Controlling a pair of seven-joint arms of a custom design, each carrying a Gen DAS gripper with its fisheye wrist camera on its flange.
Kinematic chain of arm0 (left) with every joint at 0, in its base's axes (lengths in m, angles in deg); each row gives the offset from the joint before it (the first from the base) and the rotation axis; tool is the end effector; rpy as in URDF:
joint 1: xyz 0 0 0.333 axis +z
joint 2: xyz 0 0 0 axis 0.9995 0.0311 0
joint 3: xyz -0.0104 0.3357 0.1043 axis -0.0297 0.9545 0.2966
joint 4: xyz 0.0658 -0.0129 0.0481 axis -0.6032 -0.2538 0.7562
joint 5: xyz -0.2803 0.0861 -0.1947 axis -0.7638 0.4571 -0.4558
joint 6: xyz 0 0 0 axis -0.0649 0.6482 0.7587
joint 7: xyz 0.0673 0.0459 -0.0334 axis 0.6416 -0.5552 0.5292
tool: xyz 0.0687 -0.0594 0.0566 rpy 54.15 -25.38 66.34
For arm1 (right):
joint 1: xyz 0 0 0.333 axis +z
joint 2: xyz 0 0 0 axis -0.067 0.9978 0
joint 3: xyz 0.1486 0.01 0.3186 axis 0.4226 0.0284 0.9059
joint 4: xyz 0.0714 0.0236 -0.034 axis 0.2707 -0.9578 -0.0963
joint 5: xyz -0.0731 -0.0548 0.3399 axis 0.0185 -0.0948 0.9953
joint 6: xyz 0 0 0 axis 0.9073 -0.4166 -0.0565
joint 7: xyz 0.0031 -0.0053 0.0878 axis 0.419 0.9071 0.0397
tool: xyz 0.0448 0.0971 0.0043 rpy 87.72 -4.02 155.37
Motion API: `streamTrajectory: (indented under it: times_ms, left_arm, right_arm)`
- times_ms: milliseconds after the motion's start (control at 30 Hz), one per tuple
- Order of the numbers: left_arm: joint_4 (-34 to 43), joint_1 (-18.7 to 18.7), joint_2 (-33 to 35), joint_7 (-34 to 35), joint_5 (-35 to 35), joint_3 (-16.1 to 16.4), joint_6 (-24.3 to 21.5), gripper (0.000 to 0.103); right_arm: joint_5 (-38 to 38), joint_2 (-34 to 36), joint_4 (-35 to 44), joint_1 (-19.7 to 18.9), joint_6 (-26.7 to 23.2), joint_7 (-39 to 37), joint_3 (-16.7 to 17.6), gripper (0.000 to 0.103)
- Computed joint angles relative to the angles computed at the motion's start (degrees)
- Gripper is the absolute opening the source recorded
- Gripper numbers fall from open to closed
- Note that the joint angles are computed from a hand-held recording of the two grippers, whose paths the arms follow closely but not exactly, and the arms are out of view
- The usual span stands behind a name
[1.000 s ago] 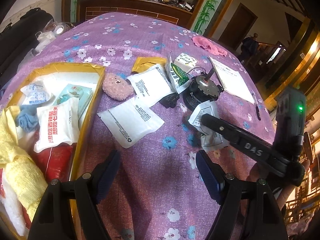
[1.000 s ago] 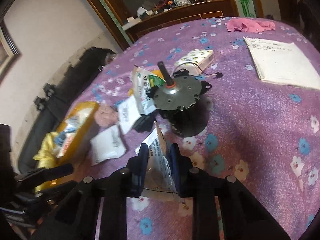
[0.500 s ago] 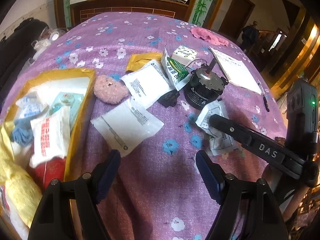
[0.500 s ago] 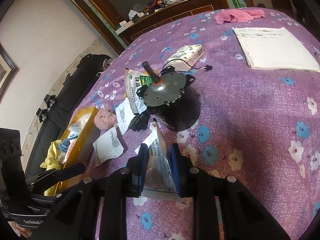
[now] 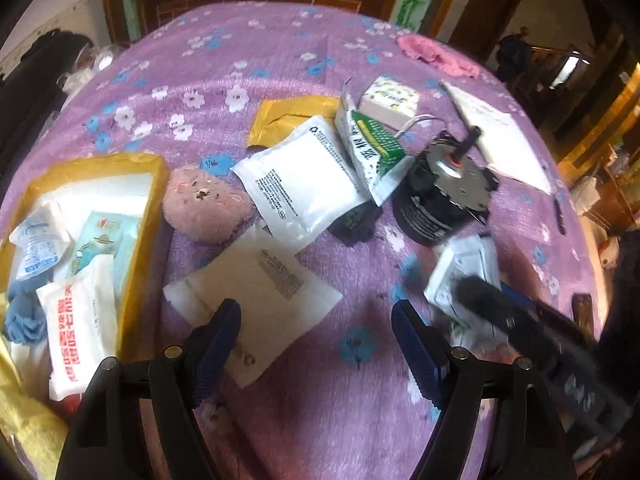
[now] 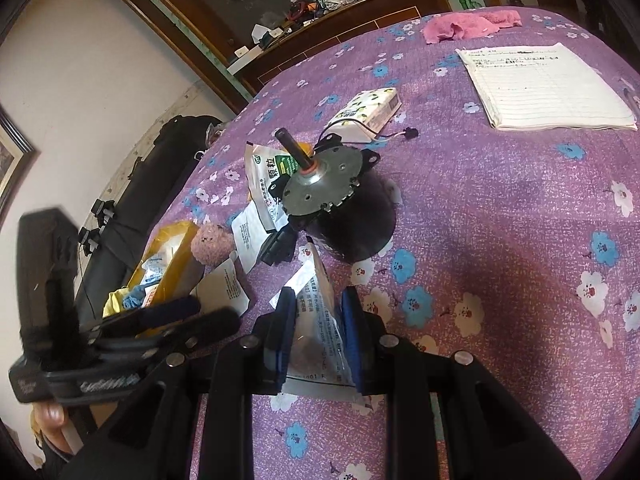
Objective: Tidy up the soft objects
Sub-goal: 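Grasp a white packet with the left gripper while the right gripper holds its packet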
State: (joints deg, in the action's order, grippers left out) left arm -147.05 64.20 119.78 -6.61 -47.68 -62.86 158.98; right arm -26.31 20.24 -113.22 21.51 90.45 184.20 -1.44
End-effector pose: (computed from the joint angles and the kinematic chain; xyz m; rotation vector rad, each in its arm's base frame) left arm 0.6574 -0.4032 0.3443 -2.0460 2.0918 -0.6784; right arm 0.6393 0.3856 0.3294 -1.6862 1.6186 -0.0607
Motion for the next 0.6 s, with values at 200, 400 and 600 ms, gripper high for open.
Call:
streamTrajectory:
  times_ms: [200, 400, 600]
  left_arm:
    - [11.53, -3.93, 5.71, -2.77, 3.38, 4.05, -8.39, 0.089]
    - [11.26, -7.75, 5.83, -7.8, 10.87, 9.25, -9.45, 0.075]
    - [1.66, -3.63, 0.48, -11.06, 12.24, 6.39, -3.06, 0.002]
  right_arm:
    - [-0.13, 0.27, 0.45, 0.45, -0.7, 0.48, -0.69, 0.023]
    - [-0.11, 0.24, 0.41, 0.43, -0.62, 0.65, -0.63, 0.023]
    - [-0.24, 0.13, 0.25, 0.32, -0.39, 0.4, -0.48, 0.023]
